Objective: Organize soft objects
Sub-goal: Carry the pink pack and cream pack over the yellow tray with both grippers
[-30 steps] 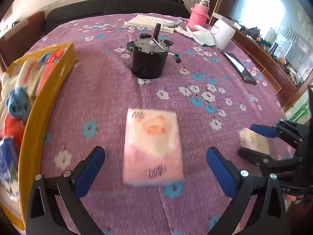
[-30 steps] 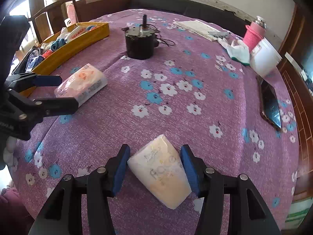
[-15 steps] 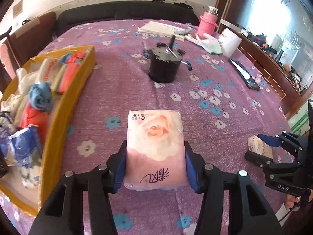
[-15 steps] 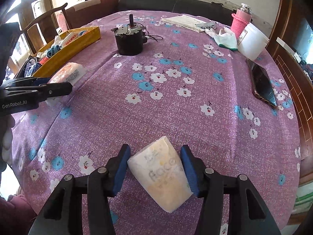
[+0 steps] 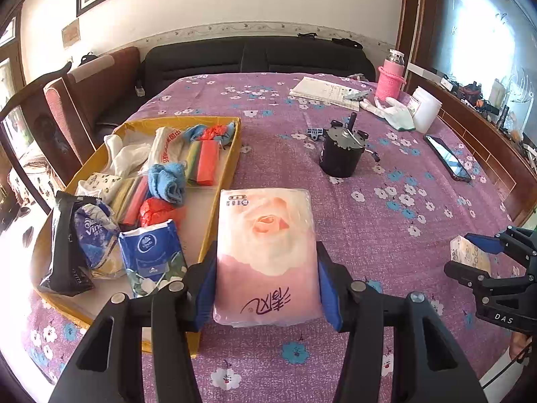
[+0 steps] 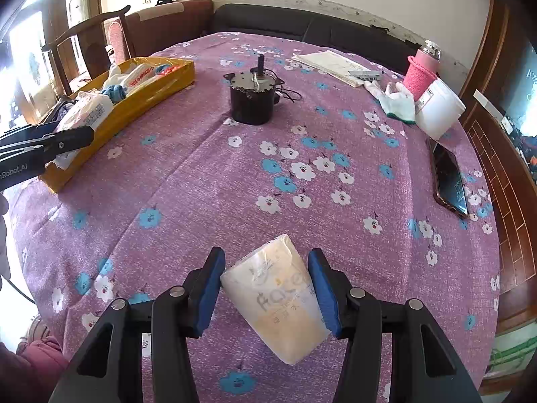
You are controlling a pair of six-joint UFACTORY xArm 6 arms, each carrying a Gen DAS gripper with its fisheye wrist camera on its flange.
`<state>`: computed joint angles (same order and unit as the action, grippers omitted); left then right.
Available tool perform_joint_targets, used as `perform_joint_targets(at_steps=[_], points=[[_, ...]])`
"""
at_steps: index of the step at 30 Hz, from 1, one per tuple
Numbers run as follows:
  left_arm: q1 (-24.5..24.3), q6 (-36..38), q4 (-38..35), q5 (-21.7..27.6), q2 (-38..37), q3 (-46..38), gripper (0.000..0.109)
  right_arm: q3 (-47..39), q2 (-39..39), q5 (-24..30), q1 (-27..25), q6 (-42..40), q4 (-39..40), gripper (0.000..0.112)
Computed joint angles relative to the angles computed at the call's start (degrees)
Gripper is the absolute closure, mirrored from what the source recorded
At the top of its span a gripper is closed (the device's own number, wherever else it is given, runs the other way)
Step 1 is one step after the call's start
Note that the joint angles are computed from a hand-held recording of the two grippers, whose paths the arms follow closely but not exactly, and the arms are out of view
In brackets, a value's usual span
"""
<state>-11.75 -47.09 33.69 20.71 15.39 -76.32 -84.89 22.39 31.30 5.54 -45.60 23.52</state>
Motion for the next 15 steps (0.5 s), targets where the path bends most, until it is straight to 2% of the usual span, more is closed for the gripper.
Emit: perform_joint_targets(at_steps=[15], points=[[4.6,-7.7,6.4,-4.1,-6.3,7.6,0.057,-0.4,-1.0,-0.5,5.6,-1.5,1.9,0.057]])
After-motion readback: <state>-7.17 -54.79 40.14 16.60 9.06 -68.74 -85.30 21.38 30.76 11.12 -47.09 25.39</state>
